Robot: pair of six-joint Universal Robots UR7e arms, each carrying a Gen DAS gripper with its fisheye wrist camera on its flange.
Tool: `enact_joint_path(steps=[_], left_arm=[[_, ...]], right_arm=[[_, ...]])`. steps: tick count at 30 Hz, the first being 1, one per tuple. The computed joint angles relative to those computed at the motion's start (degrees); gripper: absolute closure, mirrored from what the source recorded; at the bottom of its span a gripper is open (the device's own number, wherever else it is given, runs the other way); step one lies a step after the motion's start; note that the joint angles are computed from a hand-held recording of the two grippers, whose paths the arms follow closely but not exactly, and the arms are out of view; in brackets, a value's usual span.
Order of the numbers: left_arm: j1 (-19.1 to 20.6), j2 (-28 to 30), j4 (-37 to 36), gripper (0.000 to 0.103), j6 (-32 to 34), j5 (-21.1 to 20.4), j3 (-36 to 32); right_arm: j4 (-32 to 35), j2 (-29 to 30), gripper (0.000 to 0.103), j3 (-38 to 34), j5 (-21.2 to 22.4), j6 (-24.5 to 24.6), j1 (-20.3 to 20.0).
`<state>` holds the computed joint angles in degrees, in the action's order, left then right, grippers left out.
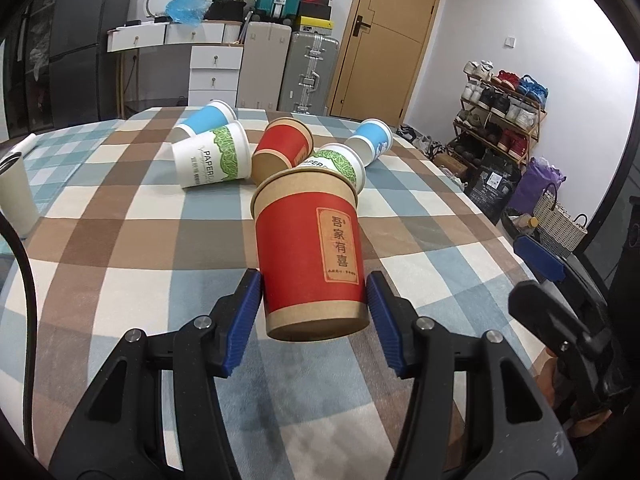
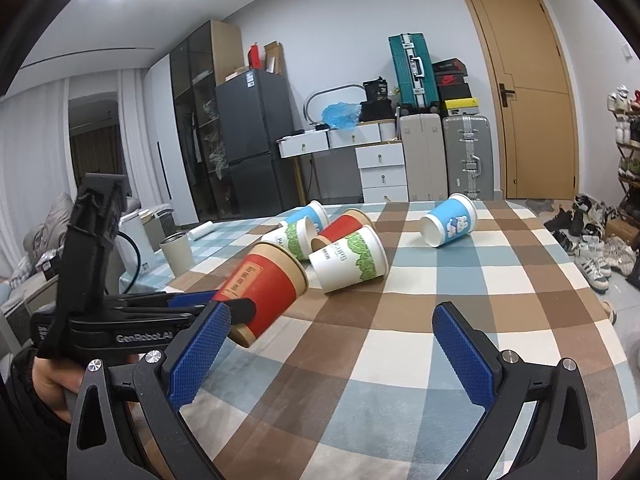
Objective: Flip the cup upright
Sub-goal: 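Lift the red cup with the left gripper and carry it toward the right gripper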
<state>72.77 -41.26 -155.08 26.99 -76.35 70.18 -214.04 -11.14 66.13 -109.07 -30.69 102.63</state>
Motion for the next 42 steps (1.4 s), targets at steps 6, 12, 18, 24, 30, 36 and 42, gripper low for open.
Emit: enact_joint_path(steps=[6, 12, 18, 24, 30, 36, 42], left_arm=[[0.0, -3.9, -3.0, 0.051, 0.5, -0.2, 5.3], [-0.1, -8.4, -6.0, 0.051, 0.3, -0.3, 11.6], [-0.2, -11.2, -7.0, 0.052, -0.5, -0.4, 16.0], [-0.5, -12.3, -8.2, 0.051, -1.3, 0.0, 18.9], [-0.2, -13.4, -8.6, 0.051, -2.3, 0.3, 21.9], [-0.1, -12.6, -9.3, 0.051, -2.6, 0.8, 22.5], [0.2, -11.8, -9.1, 0.051, -2.8, 0.7, 21.7]], right_arm=[[0.8, 0.2, 0.000, 0.4, 0.9, -0.4, 0.4], [1.7, 0.4, 0.000, 0.8, 1.2, -0.5, 0.6], [1.3, 0.4, 0.000, 1.9, 0.1, -0.6, 0.6], [0.8, 0.1, 0.000, 2.8, -0.1, -0.5, 0.5], [0.9, 0.3, 0.000, 2.7, -0.5, -0.1, 0.4], [1.0, 0.1, 0.000, 2.9, -0.8, -0.3, 0.5], [1.4, 0.0, 0.000, 3.2, -0.5, -0.4, 0.4]])
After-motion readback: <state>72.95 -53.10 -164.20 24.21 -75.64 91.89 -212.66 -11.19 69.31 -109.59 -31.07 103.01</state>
